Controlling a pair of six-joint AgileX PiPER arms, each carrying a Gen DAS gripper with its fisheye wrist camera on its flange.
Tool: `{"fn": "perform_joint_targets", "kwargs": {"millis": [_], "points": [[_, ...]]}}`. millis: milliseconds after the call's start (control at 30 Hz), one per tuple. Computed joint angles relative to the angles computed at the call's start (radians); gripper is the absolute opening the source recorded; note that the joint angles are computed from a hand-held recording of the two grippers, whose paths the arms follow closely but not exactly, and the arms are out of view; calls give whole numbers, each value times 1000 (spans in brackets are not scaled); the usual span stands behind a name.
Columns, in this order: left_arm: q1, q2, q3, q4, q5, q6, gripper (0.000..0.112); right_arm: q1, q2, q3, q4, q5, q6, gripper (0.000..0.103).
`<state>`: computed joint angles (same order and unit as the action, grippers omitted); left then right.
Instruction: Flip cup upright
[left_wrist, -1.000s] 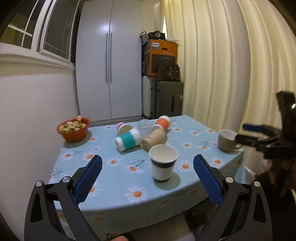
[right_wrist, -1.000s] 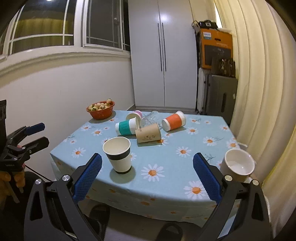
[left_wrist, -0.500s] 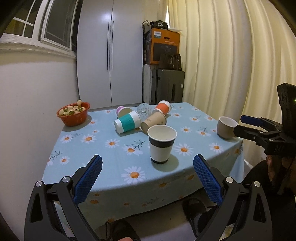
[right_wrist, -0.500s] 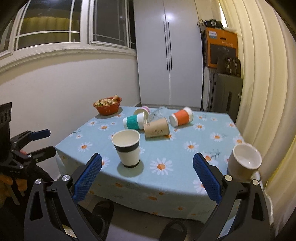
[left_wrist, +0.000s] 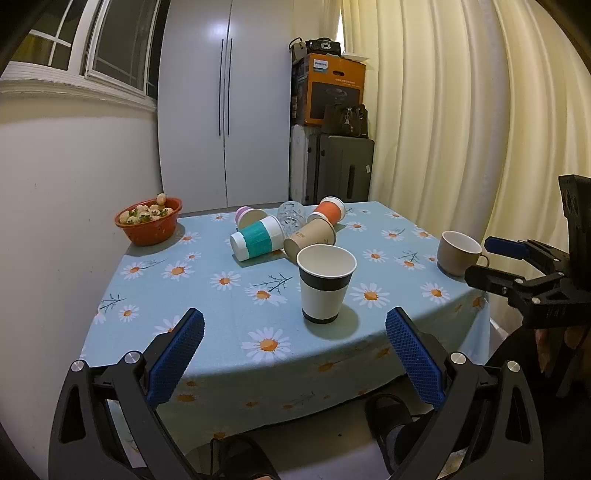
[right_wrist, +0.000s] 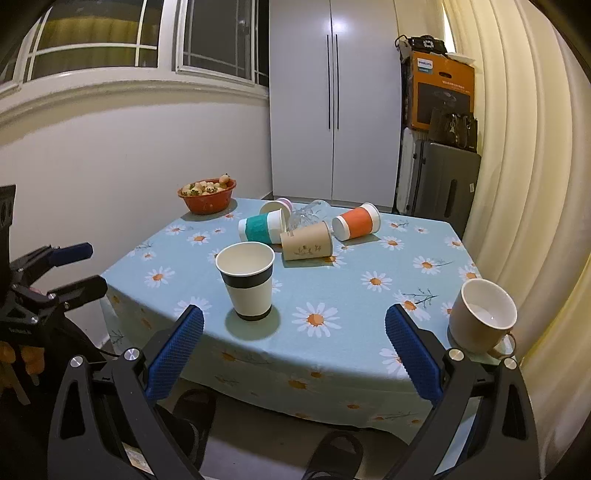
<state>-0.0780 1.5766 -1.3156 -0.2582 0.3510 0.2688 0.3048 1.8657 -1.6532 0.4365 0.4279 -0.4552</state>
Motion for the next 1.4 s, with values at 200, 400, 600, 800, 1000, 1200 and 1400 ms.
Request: {"fn": "perform_joint_targets", "kwargs": {"millis": [200, 400, 600, 800, 1000, 1200, 1400], "points": [[-8, 3, -1, 20, 2, -15, 96, 10, 5, -2, -37, -6, 23, 98], [-10, 1, 2, 5, -2, -2, 96, 19, 8, -3, -73, -6, 46, 98], [-8, 6, -5, -15, 10, 18, 96, 23, 10, -3, -91, -10, 57, 98], [-9, 7, -9, -20, 16, 25, 96, 21, 10, -3, -92, -11, 62, 98], [-11, 9, -12, -4, 17, 3, 96, 22, 10, -1, -93, -13, 64, 98], [-8, 10, -11, -15, 20, 17, 96, 22, 15, -7, -107, -9, 76, 98], [-14, 18, -18, 31, 29, -26, 96, 25, 17, -6, -126, -11, 90, 98]]}}
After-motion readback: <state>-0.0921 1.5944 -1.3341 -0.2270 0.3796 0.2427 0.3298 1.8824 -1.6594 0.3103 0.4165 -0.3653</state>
